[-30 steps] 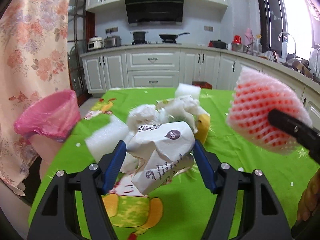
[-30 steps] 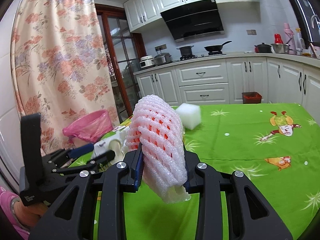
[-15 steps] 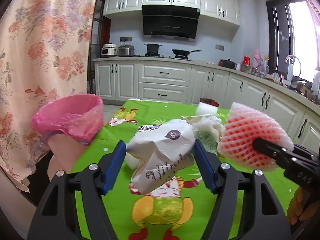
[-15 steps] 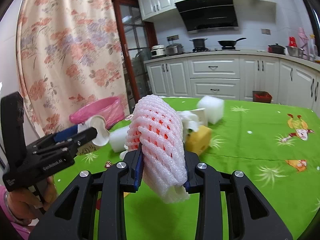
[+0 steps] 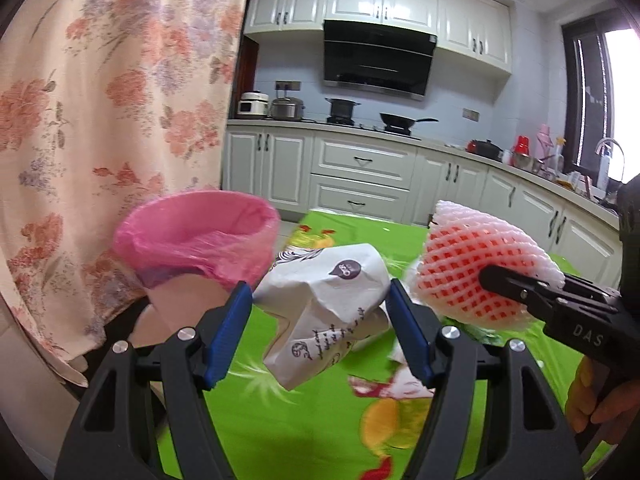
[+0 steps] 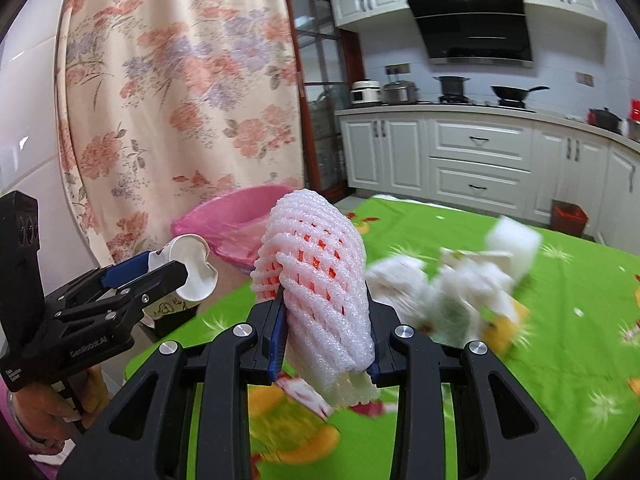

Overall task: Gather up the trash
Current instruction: 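Carry the paper bag and fruit net to the bin and open both tools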

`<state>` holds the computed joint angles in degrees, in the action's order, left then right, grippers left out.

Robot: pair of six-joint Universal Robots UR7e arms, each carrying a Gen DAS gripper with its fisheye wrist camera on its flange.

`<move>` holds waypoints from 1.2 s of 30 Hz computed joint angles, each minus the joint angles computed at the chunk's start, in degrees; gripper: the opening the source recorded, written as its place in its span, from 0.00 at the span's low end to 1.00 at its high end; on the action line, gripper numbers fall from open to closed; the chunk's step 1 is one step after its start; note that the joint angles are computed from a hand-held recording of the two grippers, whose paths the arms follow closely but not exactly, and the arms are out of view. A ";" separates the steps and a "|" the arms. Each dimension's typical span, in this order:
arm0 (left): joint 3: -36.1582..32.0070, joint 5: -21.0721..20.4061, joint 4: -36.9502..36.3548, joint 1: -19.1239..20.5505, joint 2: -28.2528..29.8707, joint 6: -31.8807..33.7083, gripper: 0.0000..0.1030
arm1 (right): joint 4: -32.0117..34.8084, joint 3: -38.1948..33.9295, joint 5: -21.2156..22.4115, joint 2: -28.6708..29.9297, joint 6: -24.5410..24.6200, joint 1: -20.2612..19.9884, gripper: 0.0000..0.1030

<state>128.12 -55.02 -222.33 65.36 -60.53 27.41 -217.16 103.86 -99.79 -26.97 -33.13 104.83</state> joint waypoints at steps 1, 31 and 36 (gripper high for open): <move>-0.28 0.07 -0.22 0.34 -0.25 0.48 0.65 | 1.39 -1.60 0.56 0.66 -0.07 0.34 0.30; -38.20 -7.30 24.70 17.14 5.67 4.06 0.65 | 44.35 -65.14 5.65 29.63 3.23 3.67 0.33; -41.77 -5.43 25.49 18.11 7.88 4.91 0.67 | 51.78 -76.37 4.72 35.49 2.23 3.48 0.39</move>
<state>86.35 -60.46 -196.84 83.48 -52.65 32.32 -165.38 27.49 -95.07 8.52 -30.90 108.31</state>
